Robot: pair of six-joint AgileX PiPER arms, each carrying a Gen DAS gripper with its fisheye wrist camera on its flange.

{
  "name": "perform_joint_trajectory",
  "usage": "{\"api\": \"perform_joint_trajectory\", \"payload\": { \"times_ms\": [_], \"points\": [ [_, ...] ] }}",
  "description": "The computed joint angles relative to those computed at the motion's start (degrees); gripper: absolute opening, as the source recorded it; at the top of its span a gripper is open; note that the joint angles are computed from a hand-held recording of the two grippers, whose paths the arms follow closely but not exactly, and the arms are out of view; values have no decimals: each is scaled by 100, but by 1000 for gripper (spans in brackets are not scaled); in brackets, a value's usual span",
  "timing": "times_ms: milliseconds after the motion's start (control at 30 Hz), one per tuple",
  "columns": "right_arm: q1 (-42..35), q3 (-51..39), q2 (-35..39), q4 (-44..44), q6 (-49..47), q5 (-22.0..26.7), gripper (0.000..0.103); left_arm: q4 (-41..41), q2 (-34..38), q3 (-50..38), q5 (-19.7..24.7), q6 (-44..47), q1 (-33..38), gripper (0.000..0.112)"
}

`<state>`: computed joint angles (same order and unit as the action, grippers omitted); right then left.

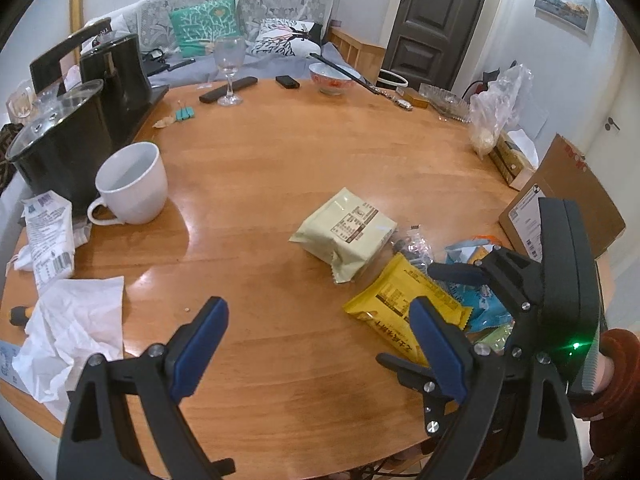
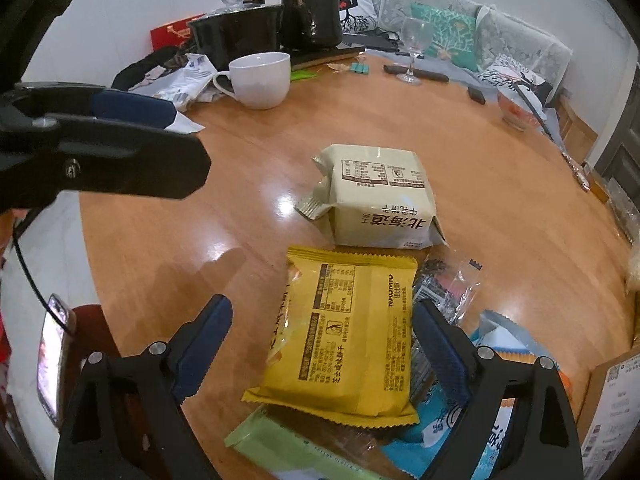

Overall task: Organize snacks
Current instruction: 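Lower the right tool onto the yellow snack bag and close its fingers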

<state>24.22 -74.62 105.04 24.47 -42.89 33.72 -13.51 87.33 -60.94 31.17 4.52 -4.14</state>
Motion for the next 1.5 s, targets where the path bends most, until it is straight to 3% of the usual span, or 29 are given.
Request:
{"api": "perform_joint_trajectory", "payload": {
  "times_ms": [167,333,1100,1500],
  "points": [
    [9,-80,108,-175,138,4,87,-39,6,-14,-19,9,0,90],
    [-12,-131,166,-321,332,-13,69,-7,14,-41,-9,-58,-13,90],
    [84,48,109,-594,429,-206,67,28,-213,101,-9,-175,-29,90],
    [-275,166,-270,460,-232,121,67,-44,-541,112,-18,-130,8,90]
  ]
}}
